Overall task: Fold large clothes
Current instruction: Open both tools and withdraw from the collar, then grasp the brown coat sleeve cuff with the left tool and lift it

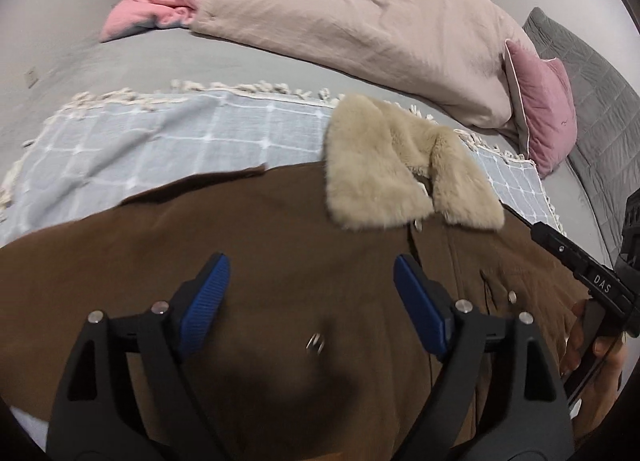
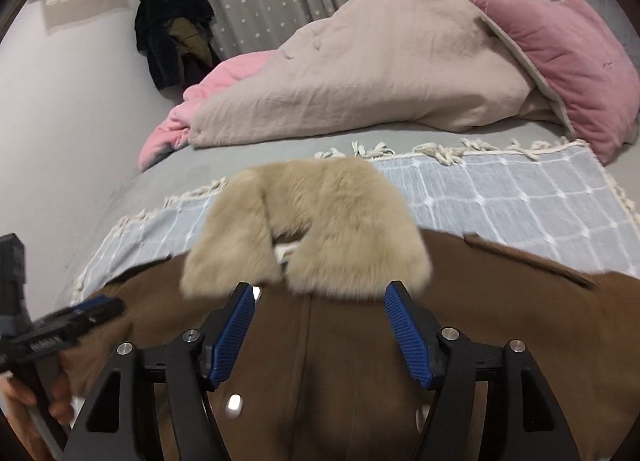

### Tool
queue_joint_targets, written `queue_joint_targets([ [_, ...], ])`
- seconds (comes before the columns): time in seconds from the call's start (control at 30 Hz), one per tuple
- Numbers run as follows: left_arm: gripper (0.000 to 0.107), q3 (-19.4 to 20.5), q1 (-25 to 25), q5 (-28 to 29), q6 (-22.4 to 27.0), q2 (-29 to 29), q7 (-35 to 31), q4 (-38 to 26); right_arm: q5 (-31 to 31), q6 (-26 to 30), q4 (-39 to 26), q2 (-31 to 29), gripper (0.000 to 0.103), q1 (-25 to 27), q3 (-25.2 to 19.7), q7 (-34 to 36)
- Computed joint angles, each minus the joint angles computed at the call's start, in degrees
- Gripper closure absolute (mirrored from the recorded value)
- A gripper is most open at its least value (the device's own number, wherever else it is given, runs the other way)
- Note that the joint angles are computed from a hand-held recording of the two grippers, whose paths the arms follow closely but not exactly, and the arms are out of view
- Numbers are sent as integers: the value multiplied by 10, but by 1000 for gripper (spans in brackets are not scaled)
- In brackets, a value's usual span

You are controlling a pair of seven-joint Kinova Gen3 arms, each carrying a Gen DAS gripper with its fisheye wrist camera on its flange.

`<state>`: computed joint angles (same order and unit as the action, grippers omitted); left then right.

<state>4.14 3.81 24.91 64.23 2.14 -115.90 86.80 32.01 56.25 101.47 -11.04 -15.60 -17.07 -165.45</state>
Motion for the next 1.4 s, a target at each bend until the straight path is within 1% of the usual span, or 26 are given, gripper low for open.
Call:
queue_joint_targets([
  [0.07,23,-21,-22,4,47,-25,-22,-1,-3,47,-19,-11,33,15,-48,1],
  [0.2,20,-66,-63,16,103,-61,-65,7,-6,140,-60,-29,28,45,-154,-4],
  [0.27,18,-92,-87,27,116,-79,-92,19,-6,186,-83,-33,26,56,-207,-16],
  [0.37,17,-124,-118,35,125,-95,-106,36,-4,256,-118,-20,24,69,-284,-45],
  [0.4,17,-132,-126,39,128,-96,-108,38,2,280,-126,-13,24,59,-303,-64],
  [0.43,17,-145,-132,40,130,-98,-107,43,11,303,-133,-2,24,38,-311,-84],
  [0.5,17,-156,-157,48,109,-112,-112,67,23,334,-143,18,24,-15,-307,-113],
  [0.53,17,-160,-165,45,88,-122,-112,83,29,347,-146,27,23,-41,-305,-130],
  [0.6,17,-160,-175,22,62,-126,-103,98,43,352,-139,34,23,-94,-288,-164],
  [0.67,17,-183,-153,-6,39,-121,-75,107,47,344,-131,38,23,-147,-252,-186],
  [0.73,17,-227,-103,-40,10,-109,-33,111,43,340,-129,43,23,-200,-201,-190],
  [0.77,17,-243,-91,-48,0,-97,-14,108,50,340,-125,45,23,-222,-187,-204],
  [0.8,17,-248,-86,-60,-20,-87,9,108,57,337,-118,44,23,-233,-181,-218],
  [0.83,17,-243,-89,-81,-43,-86,32,111,57,329,-112,42,23,-238,-176,-226],
  [0.87,19,-227,-100,-104,-66,-85,56,110,52,321,-108,40,23,-244,-164,-225],
  [1.0,19,-121,-188,-198,-160,-85,138,117,40,305,-95,38,23,-260,-136,-218],
  [1.03,19,-94,-213,-221,-175,-80,161,118,37,301,-92,39,23,-261,-131,-217],
  [1.1,19,-41,-259,-268,-184,-68,208,113,30,289,-87,39,23,-261,-122,-218],
  [1.13,19,-24,-270,-291,-189,-61,231,111,27,282,-84,38,23,-261,-120,-219],
  [1.17,19,-16,-271,-314,-195,-56,255,111,25,277,-82,38,23,-261,-118,-218],
  [1.2,19,-20,-262,-329,-199,-52,274,111,23,273,-82,39,23,-261,-117,-215],
  [1.23,20,-34,-246,-335,-207,-45,284,111,22,272,-85,43,23,-262,-116,-211],
  [1.3,31,-84,-204,-318,-204,-28,276,100,23,278,-90,51,23,-266,-115,-202],
  [1.33,33,-99,-196,-298,-192,-12,270,84,24,280,-93,55,23,-269,-115,-200],
  [1.37,37,-109,-198,-277,-180,1,262,73,25,280,-94,57,23,-272,-113,-200],
  [1.4,43,-110,-206,-263,-174,9,259,66,26,278,-94,58,23,-275,-110,-199],
])
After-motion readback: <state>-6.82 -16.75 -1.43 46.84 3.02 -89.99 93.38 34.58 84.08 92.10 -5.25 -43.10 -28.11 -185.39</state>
